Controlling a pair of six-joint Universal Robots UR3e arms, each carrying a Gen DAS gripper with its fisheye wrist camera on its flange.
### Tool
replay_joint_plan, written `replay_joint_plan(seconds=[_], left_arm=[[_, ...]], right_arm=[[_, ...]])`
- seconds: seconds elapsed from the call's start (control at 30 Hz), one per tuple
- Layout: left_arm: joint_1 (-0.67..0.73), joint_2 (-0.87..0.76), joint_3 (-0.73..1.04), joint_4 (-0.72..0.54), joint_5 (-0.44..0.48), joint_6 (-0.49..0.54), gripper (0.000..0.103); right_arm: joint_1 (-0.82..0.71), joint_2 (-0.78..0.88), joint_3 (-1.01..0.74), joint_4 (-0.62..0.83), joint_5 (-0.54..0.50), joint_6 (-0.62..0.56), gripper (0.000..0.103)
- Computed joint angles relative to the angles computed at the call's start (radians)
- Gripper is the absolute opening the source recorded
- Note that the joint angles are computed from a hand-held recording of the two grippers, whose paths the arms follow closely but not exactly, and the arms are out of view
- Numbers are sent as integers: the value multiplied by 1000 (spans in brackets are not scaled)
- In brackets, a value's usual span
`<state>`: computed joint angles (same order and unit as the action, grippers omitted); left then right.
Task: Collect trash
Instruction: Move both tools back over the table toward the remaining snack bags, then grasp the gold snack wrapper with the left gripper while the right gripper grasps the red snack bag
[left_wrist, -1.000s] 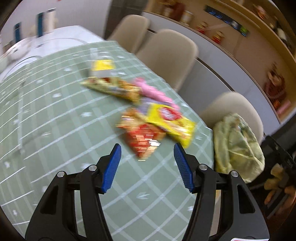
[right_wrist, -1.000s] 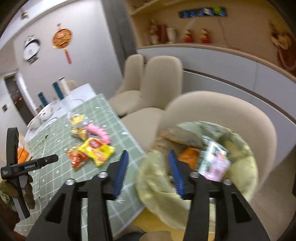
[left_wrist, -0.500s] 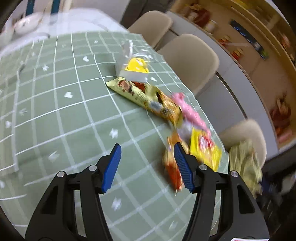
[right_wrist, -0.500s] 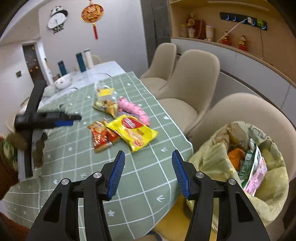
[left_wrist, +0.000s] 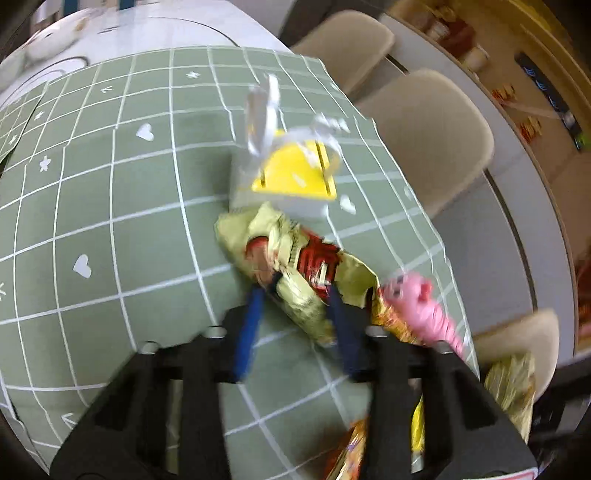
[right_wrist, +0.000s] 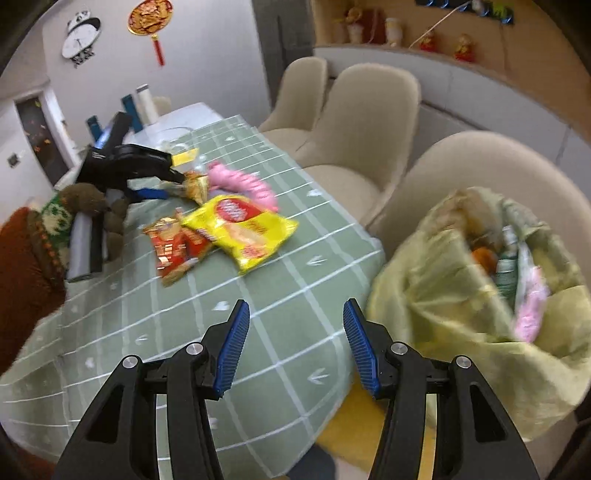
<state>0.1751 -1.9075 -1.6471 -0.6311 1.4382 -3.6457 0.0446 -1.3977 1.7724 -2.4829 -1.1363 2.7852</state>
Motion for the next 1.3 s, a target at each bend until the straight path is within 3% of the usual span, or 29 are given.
replay_joint_plan(seconds=[0.13, 0.3, 0.43, 0.57, 0.7, 0.83, 0.93, 1.03, 1.3], left_arm=[[21, 139, -156, -5, -37, 115, 20], [87, 373, -342, -114, -107, 282, 20], [129, 531, -446, -171, -102, 344, 20], [161, 657, -521, -224, -87, 379, 20], [183, 752, -571, -246, -65, 364, 30], [156, 779, -559, -244, -14, 309, 31], [134, 791, -554, -237, -3, 274, 32], [134, 807, -555, -247, -9, 253, 32], [130, 872, -585, -310, 0, 249, 33]], right_arm=[[45, 38, -47, 25, 22, -47, 50], [119, 123, -163, 70, 47, -112, 50], [165, 205, -263, 149, 103, -109, 50], [237, 254, -301, 143, 87, -100, 50], [294, 286, -307, 122, 49, -59, 50], [352, 235, -220, 5, -21, -6, 50], [405, 181, -141, -81, -44, -57, 50], [475, 212, -136, -140, -166, -111, 49], [372, 199, -69, -224, -353, -113, 47]])
